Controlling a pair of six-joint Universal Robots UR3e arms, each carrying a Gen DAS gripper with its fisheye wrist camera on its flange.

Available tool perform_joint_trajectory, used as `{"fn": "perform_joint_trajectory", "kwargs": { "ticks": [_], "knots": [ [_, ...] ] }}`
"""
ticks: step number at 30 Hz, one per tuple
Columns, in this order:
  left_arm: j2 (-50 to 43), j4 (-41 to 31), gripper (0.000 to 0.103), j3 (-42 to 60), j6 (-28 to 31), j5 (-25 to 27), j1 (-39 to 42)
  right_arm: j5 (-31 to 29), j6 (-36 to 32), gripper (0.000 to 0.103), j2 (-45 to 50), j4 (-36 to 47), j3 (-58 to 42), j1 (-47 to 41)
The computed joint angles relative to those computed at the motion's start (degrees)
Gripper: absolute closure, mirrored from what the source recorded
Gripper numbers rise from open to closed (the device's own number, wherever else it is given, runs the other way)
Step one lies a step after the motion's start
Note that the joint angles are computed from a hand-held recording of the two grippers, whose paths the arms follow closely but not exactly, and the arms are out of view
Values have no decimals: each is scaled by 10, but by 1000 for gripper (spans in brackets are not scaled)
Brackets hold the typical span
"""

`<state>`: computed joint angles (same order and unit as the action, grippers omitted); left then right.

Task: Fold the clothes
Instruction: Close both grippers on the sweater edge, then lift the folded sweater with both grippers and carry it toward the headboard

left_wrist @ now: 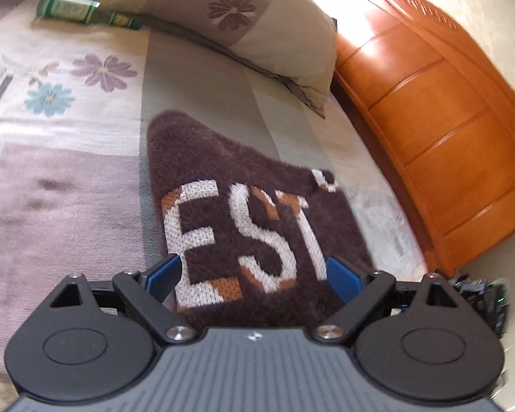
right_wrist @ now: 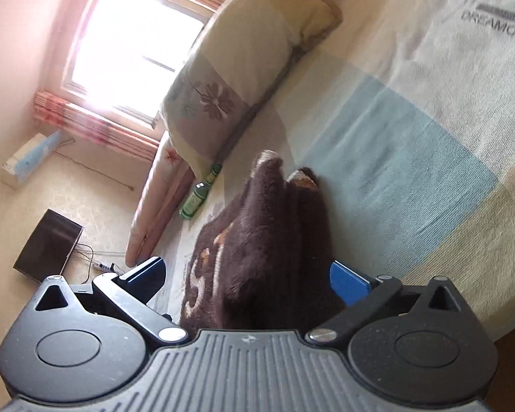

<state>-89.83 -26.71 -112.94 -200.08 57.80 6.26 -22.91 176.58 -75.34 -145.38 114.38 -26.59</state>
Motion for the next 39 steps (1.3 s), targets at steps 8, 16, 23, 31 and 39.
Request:
{"fn": "perform_joint_trajectory", "kwargs": {
  "ticks": [8,16,23,31,39],
  "knots": [
    [-65,79,12,-25,-85,-70,62,-16,19,0,155,72,-165,54],
    [-163,-33,12,77,-49,-85,64,-39,-20,0,252,227,-352,102],
    [-251,-56,7,128,-29,-156,74,-87,-52,0,312,360,-512,140],
    [-308,-98,3,199,-1,-199,74,-81,-87,0,363,468,-627,151],
    [-335,-181,2,259,48,-228,49,-74,-195,0,366,605,-668,145]
  ]
}}
